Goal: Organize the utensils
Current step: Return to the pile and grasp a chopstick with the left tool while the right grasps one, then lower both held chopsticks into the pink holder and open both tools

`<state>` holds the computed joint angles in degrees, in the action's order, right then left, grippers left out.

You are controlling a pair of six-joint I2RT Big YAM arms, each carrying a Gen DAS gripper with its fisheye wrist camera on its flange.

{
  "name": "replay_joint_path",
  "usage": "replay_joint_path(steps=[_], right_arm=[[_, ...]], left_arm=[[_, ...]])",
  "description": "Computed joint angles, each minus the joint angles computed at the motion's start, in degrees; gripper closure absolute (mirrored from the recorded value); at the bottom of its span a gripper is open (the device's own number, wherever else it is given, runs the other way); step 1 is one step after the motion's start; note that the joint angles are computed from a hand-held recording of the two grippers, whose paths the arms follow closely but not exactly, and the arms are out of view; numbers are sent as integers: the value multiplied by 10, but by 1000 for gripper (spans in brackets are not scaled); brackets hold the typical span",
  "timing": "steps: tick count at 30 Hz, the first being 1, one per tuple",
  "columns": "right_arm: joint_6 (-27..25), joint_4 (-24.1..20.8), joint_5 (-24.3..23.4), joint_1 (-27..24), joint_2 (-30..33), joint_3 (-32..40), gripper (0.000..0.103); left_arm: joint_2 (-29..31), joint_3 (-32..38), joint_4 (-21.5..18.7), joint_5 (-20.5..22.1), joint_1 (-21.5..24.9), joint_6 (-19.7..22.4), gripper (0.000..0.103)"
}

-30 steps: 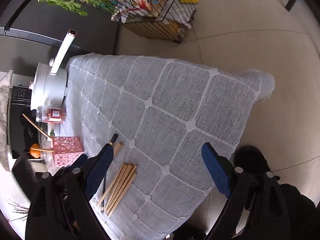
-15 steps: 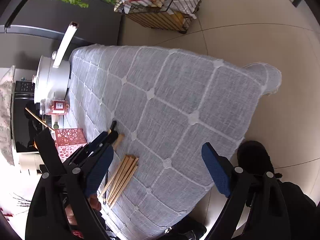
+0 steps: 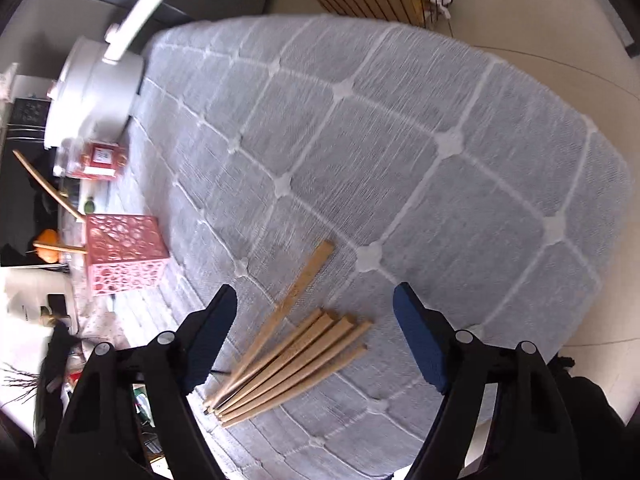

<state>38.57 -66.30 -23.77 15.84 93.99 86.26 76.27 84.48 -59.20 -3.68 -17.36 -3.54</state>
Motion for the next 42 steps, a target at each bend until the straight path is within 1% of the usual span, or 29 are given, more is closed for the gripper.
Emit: replay_joint_path(steps=[3, 6, 7, 8, 10, 11, 12, 13, 14, 15, 16, 17, 18, 19, 20, 21, 23, 26, 28, 30, 33, 35, 38, 42], right_arm=[[8, -7, 25, 18, 15, 15, 27], [32, -2, 69, 36, 22, 25, 27], [39, 7, 82, 41, 24, 26, 30], [44, 3, 100, 46, 30, 35, 31], [58, -19, 138, 59, 42, 56, 32], [62, -35, 167, 69, 51, 71, 48], [55, -44, 193, 77, 60, 84, 58], [46, -61, 237, 89, 72, 102, 76], [44, -68, 260, 94, 79, 108, 80], [49, -69, 280, 99, 83, 113, 80], [47, -66, 289, 102, 86, 116, 82], [45, -59, 288, 100, 85, 114, 84], [43, -49, 277, 96, 81, 108, 84], [45, -27, 252, 88, 71, 92, 86], [49, 9, 203, 73, 55, 68, 88], [54, 32, 169, 63, 44, 54, 88], [49, 74, 113, 43, 10, 23, 89], [22, 94, 79, 32, -31, 13, 91], [4, 99, 63, 29, -56, 14, 92], [-14, 104, 61, 26, -79, 20, 94], [-30, 120, 70, 27, -110, 31, 95], [-36, 122, 73, 27, -125, 46, 95], [-47, 130, 74, 21, -129, 83, 95], [-44, 145, 70, 22, -118, 128, 95]], left_arm=[[-39, -18, 6, -7, 7, -3, 97], [-57, -20, 6, -16, 7, -3, 97], [-66, -25, 6, -16, 9, -1, 97], [-69, -25, 5, -18, 8, 1, 97], [-75, -25, 6, -24, 3, 3, 97], [-77, -26, 8, -28, 0, 4, 97], [-85, -29, 6, -29, 1, 6, 97], [-88, -29, 4, -30, 3, 8, 97], [-90, -27, 5, -30, 4, 9, 97], [-94, -28, 5, -27, 8, 11, 97], [-97, -28, 7, -26, 11, 9, 97], [-99, -27, 8, -26, 14, 8, 97], [-103, -26, 10, -24, 19, 7, 97], [-106, -26, 12, -22, 23, 5, 97], [-109, -25, 14, -20, 27, 2, 97], [-113, -23, 15, -19, 30, -1, 97], [-121, -21, 20, -15, 41, -6, 97], [-129, -12, 26, -6, 55, -20, 97], [-133, -6, 31, -3, 62, -28, 97], [-134, 1, 37, -3, 66, -36, 97], [-136, 7, 49, -4, 69, -51, 97], [-135, 10, 58, -6, 73, -64, 97], [-134, 10, 81, -21, 78, -92, 97], [-129, 4, 120, -47, 86, -125, 97]])
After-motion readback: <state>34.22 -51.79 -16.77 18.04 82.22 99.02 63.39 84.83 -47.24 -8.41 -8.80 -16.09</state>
